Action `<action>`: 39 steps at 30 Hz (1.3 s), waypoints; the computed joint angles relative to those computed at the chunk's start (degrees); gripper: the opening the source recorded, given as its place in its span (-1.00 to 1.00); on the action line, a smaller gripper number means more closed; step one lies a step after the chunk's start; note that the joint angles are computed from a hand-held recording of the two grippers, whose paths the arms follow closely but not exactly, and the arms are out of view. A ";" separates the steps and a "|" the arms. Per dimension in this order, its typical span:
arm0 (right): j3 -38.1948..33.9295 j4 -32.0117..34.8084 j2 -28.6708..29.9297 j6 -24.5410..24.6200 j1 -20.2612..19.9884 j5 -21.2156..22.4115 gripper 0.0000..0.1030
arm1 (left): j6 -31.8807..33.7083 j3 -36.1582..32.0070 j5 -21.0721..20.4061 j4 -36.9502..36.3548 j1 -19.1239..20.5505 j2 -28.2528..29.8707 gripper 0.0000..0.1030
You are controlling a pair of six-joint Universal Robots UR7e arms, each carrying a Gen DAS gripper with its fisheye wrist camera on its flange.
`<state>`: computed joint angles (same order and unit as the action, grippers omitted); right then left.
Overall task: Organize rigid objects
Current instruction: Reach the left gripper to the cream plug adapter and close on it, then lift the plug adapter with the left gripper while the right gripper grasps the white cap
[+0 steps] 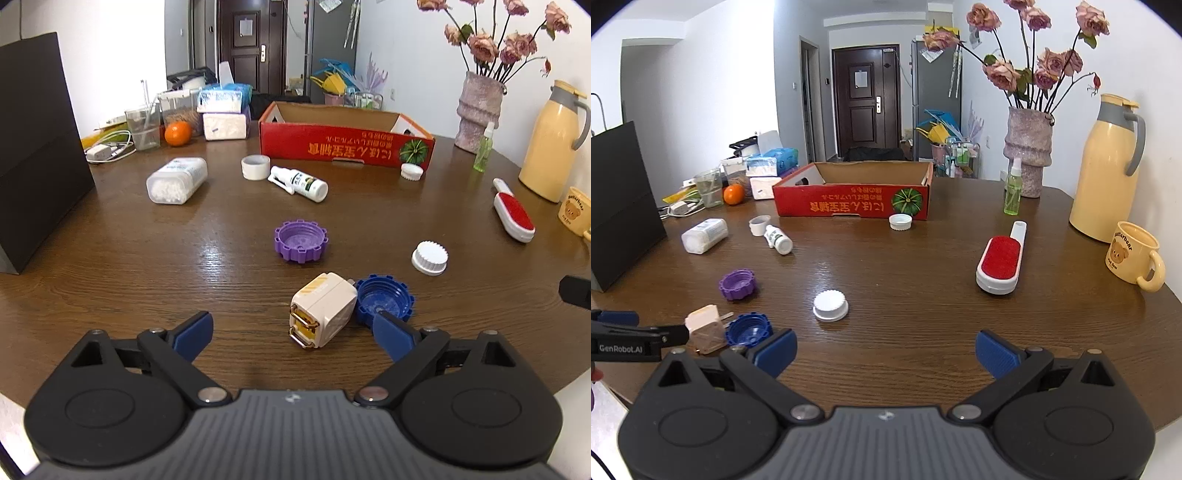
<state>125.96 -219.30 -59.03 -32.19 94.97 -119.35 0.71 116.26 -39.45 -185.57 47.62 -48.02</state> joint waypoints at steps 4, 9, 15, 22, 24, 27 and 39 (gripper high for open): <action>-1.43 1.57 0.46 0.36 -0.77 -0.17 1.00 | -0.23 -1.89 -0.67 2.60 1.29 0.81 0.69; -3.20 3.50 1.06 0.86 -1.62 -0.48 1.00 | 0.24 -4.06 -1.30 4.56 2.41 1.93 0.62; -5.57 5.25 2.05 1.26 -2.47 -1.13 1.00 | 1.36 -6.51 -2.29 5.94 3.59 3.28 0.56; -7.99 8.01 3.40 1.53 -3.33 -1.01 1.00 | 2.11 -8.78 -4.53 8.41 4.93 4.37 0.08; -8.75 8.59 3.99 1.45 -3.40 -1.08 1.00 | 2.76 -9.30 -5.34 8.56 5.30 4.57 -0.13; -9.99 10.01 4.67 1.65 -3.62 -0.99 1.00 | 3.94 -9.68 -5.84 7.77 5.50 4.95 -0.37; -15.56 15.34 8.50 1.46 -3.33 -1.30 1.00 | 4.38 -11.62 -8.60 8.08 7.34 4.72 -0.37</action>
<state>110.39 -203.96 -50.53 -30.73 91.64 -120.65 5.08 104.64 -48.04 -177.49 54.97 -43.31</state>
